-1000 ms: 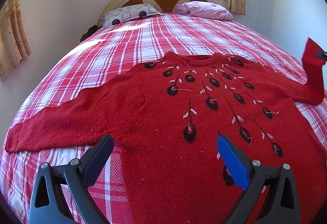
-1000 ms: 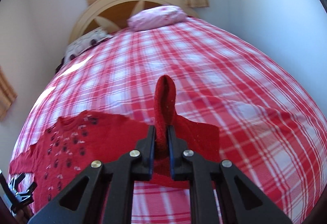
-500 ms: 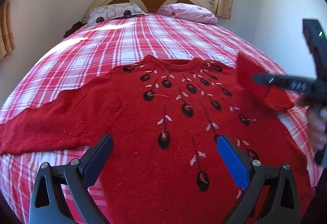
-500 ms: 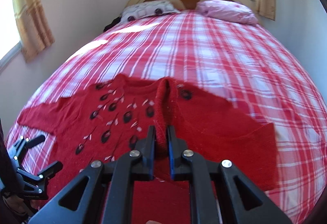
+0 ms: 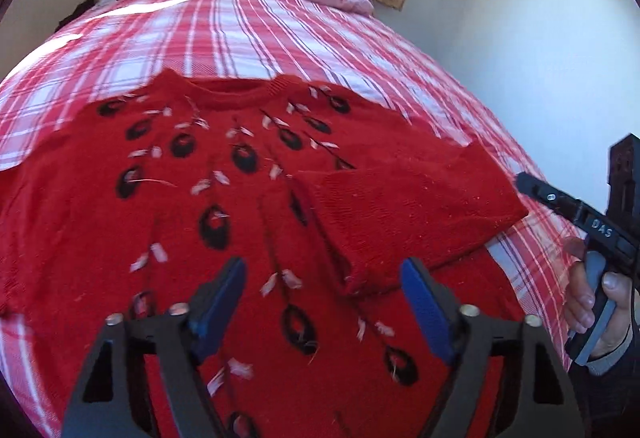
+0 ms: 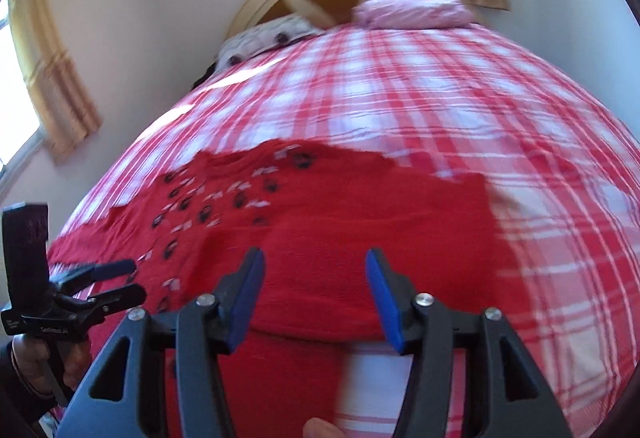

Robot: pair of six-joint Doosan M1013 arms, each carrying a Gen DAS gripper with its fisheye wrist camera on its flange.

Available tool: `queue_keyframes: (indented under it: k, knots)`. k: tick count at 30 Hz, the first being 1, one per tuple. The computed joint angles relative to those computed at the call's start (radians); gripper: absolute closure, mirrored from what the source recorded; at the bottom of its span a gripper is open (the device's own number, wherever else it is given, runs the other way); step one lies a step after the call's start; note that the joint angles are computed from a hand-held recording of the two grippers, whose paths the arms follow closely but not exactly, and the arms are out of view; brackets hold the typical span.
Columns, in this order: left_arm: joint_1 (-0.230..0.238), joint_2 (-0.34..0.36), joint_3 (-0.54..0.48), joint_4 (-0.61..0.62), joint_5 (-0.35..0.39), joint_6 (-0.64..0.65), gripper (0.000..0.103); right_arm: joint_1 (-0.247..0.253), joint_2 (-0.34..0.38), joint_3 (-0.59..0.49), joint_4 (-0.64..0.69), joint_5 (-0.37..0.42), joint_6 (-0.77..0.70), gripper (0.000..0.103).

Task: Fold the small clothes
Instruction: 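Grasp the other sleeve cuff with the left gripper, then lay the held sleeve across the sweater body and open the left gripper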

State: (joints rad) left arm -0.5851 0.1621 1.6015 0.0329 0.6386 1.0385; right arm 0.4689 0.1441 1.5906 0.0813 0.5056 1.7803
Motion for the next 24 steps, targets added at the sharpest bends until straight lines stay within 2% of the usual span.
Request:
queue_keyframes:
  k: [1,3,6,8,9,12,14,19,24]
  knots:
    - [-0.005,0.018,-0.02,0.009,0.021,-0.002,0.043,-0.014,-0.017,0.026,-0.054,-0.023,0.069,0.046]
    - [-0.006,0.044,-0.046,-0.005,0.046,0.016,0.047,-0.027,-0.038,0.061,-0.161,-0.051,0.185,0.044]
    - [-0.022,0.076,-0.082,0.077,0.067,-0.028,0.048,-0.033,-0.058,0.1,-0.301,-0.068,0.332,0.042]
    - [-0.021,0.093,-0.105,0.084,0.084,-0.027,0.048,-0.033,-0.066,0.121,-0.37,-0.076,0.406,0.042]
    - [-0.022,0.098,-0.112,0.091,0.088,-0.037,0.052,-0.032,-0.068,0.13,-0.404,-0.082,0.449,0.041]
    - [-0.019,0.112,-0.133,0.108,0.105,-0.045,0.092,-0.052,-0.076,0.149,-0.348,-0.114,0.452,0.039]
    - [-0.009,0.107,-0.132,0.067,0.091,-0.028,0.093,-0.071,-0.086,0.164,-0.279,-0.139,0.413,0.033]
    - [0.001,0.057,-0.108,0.069,0.01,-0.052,0.093,-0.093,-0.093,0.189,-0.168,-0.171,0.344,0.032]
    - [0.017,-0.013,-0.088,0.193,-0.024,-0.145,0.094,-0.102,-0.099,0.205,-0.131,-0.202,0.337,0.032]
